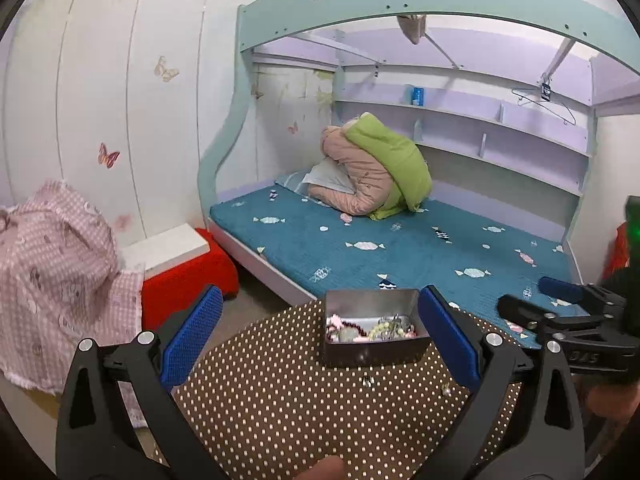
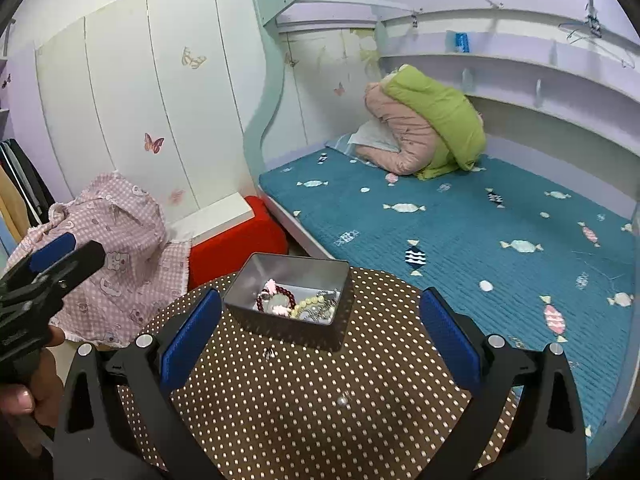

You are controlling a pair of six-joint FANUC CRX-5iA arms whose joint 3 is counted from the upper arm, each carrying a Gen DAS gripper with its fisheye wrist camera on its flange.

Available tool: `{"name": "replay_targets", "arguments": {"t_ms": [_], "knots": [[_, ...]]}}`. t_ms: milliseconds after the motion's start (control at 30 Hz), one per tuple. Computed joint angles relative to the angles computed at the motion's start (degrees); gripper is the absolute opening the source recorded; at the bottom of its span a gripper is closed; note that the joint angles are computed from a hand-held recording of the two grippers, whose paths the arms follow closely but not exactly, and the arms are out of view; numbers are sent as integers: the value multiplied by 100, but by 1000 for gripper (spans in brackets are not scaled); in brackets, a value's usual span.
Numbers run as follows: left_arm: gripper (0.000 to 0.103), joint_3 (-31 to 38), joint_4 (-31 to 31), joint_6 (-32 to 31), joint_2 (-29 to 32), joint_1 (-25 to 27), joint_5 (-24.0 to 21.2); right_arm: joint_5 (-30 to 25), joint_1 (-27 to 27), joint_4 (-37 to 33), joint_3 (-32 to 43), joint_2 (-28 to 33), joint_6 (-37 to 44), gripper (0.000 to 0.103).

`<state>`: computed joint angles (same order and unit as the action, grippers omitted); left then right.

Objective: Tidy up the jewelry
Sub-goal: 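Withdraw both tools up from the box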

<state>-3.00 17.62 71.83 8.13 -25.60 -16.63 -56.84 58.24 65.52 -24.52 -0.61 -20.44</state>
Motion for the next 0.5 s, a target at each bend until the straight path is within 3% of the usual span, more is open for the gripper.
{"name": "replay_targets", "arguments": {"t_ms": [333,433,500], "knots": [[98,-505,-401,760,-418,71,-139,-860,682,29,-28,-20,-253,95],[98,-757,-200,614,-560,101,-85,-1154,886,53,-87,-6,-505,95],[98,-823,-391,809,-634,94,-129,-1325,998,27,-116,20,-630,95]]}}
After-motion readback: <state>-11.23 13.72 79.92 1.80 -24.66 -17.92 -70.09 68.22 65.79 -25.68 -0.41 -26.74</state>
